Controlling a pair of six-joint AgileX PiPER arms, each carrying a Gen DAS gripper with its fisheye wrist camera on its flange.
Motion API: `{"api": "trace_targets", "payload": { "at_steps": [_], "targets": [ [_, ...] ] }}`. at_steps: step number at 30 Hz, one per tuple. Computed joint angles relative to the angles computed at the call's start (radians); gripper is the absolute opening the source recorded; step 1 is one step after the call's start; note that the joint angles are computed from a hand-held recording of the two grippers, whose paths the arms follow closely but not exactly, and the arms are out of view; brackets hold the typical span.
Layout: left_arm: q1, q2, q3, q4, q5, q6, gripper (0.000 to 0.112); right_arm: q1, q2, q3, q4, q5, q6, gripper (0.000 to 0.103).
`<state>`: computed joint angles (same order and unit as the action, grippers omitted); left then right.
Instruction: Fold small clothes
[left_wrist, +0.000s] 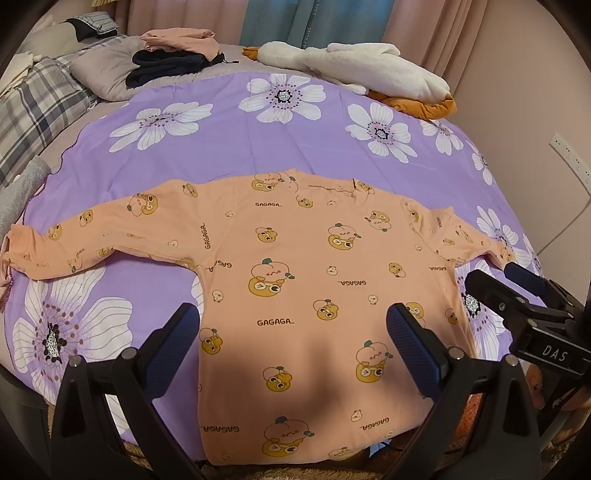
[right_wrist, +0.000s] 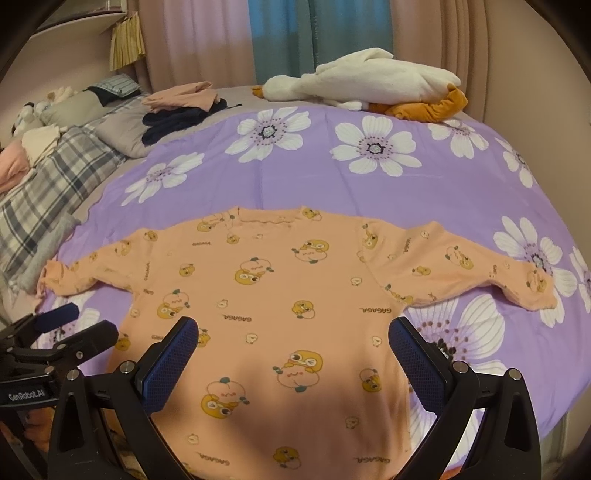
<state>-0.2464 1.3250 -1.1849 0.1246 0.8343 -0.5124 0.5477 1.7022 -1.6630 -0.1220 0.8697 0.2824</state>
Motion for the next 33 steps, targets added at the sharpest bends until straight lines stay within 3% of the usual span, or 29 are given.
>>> {"api": "trace_targets", "payload": {
  "at_steps": [33],
  "targets": [
    [-0.017, -0.005, 0.021, 0.041, -0.019, -0.022, 0.101, -0.009, -0.008, 0.013, -0.004, -0.001, 0.022, 0.102]
  ]
}}
